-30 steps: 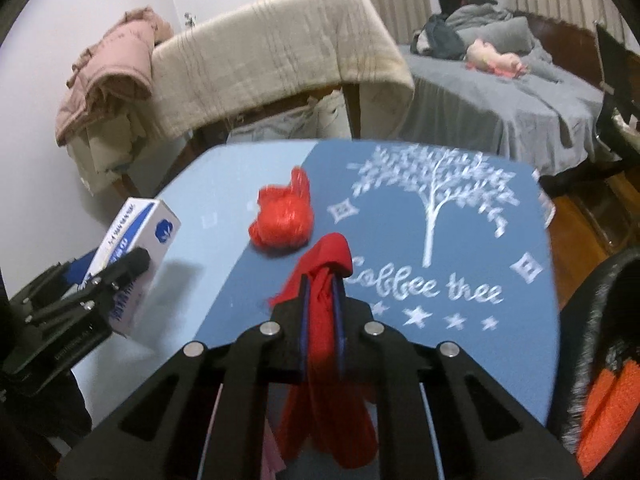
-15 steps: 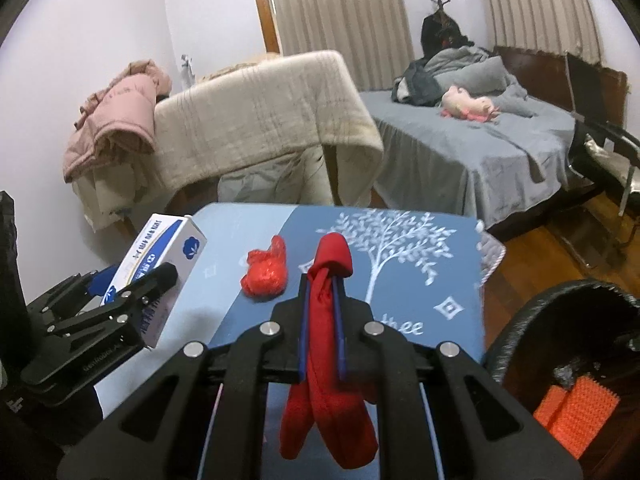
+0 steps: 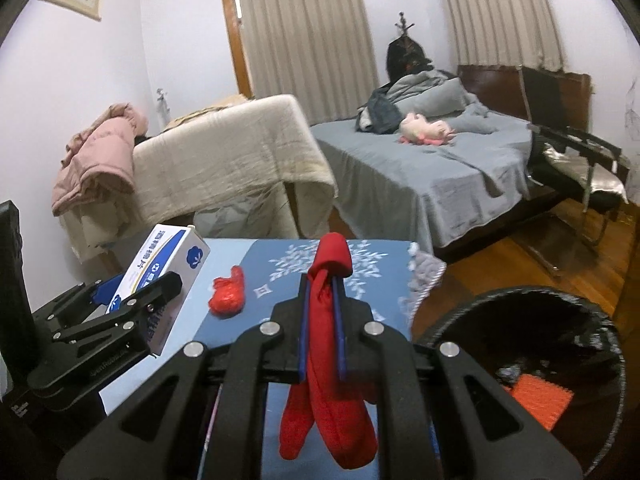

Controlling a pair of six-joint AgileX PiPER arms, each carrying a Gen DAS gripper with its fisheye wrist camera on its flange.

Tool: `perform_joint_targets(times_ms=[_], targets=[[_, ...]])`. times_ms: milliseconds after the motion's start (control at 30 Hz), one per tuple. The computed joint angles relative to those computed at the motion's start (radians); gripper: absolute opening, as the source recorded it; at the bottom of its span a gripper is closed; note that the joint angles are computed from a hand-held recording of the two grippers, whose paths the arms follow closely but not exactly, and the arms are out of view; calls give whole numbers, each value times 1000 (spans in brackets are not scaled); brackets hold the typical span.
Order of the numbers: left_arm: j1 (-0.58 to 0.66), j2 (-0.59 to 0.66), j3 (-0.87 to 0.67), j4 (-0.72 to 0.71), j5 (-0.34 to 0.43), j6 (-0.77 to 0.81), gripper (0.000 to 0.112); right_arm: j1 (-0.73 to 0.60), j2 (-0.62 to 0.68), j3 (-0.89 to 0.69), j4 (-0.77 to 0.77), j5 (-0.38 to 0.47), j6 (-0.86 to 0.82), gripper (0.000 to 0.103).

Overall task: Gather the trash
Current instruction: 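Carry the red glove over the bin with the right tool while the left carries the alcohol pads box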

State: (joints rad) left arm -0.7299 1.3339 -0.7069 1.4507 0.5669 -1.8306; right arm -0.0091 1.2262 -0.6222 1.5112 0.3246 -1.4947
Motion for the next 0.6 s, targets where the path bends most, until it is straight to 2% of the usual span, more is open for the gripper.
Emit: perform_joint_targets(times_ms=[300,600], targets=[[-152,79,-111,-31,57,18,54,-273,-111,43,-121,164,26,10],[-267,171,-229,-42,81,42,54,-589,-140,55,-154,366,-48,10]])
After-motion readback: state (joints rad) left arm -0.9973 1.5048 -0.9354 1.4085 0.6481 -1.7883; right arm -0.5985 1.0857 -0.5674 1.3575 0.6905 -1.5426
